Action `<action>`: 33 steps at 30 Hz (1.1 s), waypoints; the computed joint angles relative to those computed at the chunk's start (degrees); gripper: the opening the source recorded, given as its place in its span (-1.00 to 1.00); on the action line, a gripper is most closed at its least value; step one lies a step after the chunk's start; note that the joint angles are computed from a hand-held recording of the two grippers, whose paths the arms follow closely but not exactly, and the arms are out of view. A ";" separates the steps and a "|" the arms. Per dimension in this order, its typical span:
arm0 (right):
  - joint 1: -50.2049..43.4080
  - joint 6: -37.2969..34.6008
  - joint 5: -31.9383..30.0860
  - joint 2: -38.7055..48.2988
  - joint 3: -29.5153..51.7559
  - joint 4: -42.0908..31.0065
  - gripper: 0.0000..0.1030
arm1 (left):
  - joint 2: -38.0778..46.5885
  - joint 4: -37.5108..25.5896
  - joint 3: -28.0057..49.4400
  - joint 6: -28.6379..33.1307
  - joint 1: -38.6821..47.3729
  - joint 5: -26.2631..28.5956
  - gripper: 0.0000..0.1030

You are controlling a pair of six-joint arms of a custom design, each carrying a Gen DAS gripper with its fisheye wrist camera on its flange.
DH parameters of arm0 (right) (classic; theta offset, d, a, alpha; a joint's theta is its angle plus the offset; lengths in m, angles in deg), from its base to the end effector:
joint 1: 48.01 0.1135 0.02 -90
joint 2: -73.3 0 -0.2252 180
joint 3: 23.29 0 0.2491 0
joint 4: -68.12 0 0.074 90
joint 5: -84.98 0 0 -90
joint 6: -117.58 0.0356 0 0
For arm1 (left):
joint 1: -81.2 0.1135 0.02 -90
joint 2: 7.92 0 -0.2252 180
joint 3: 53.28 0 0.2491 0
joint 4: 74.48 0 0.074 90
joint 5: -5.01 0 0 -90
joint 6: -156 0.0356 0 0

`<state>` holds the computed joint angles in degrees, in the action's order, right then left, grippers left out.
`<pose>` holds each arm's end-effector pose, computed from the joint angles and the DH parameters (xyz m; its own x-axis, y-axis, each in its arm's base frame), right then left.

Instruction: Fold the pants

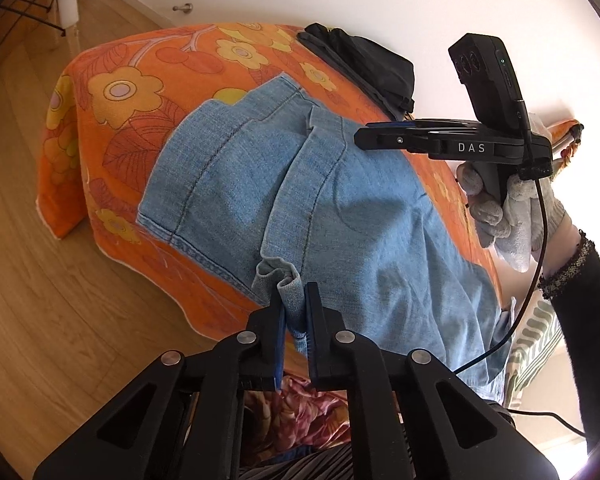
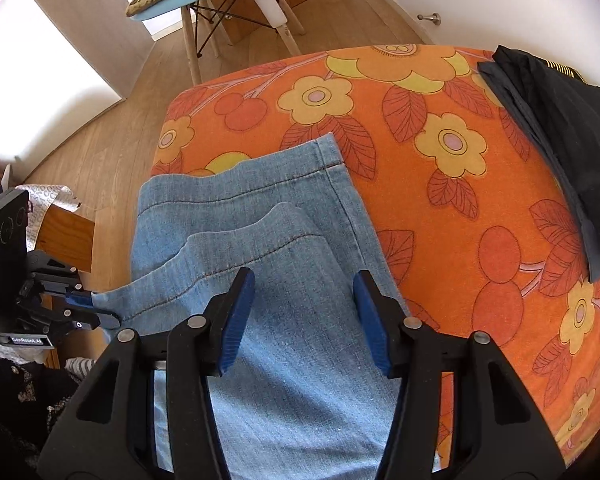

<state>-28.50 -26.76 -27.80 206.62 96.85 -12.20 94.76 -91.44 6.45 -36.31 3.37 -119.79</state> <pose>0.3823 0.1501 0.1139 -0.3164 -0.9069 -0.2784 -0.9309 0.2404 0.2749 0.0838 -0.2924 0.0742 -0.6864 -0.6227 -0.3756 -0.3365 0.7298 -0.5951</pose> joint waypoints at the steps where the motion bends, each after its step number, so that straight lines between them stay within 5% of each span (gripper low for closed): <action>1: 0.13 -0.74 0.71 -1.47 -2.07 1.17 -0.41 | 0.13 -0.58 0.35 -0.02 -0.02 -0.10 -0.87; 3: 0.03 -1.90 1.60 -3.80 -5.06 2.71 -0.77 | 0.24 -1.22 0.75 0.14 -0.10 -0.40 -0.88; 7: -1.16 -1.28 0.30 -8.07 -8.95 5.63 -0.89 | 0.04 -1.87 0.96 0.03 -0.17 -1.31 -0.89; 15: -1.03 3.09 -2.46 -17.70 -13.04 10.80 -0.92 | -4.24 -8.10 0.52 -1.43 -1.32 -6.45 -0.89; 23: 2.62 8.87 -2.32 -16.62 -9.70 14.11 -0.95 | -8.78 -16.14 -1.03 -4.92 -2.93 -9.77 -0.89; 33: 1.27 10.76 -1.36 -13.93 -7.98 13.69 -0.97 | -6.38 -9.83 -3.92 -3.39 -1.08 -6.86 -0.89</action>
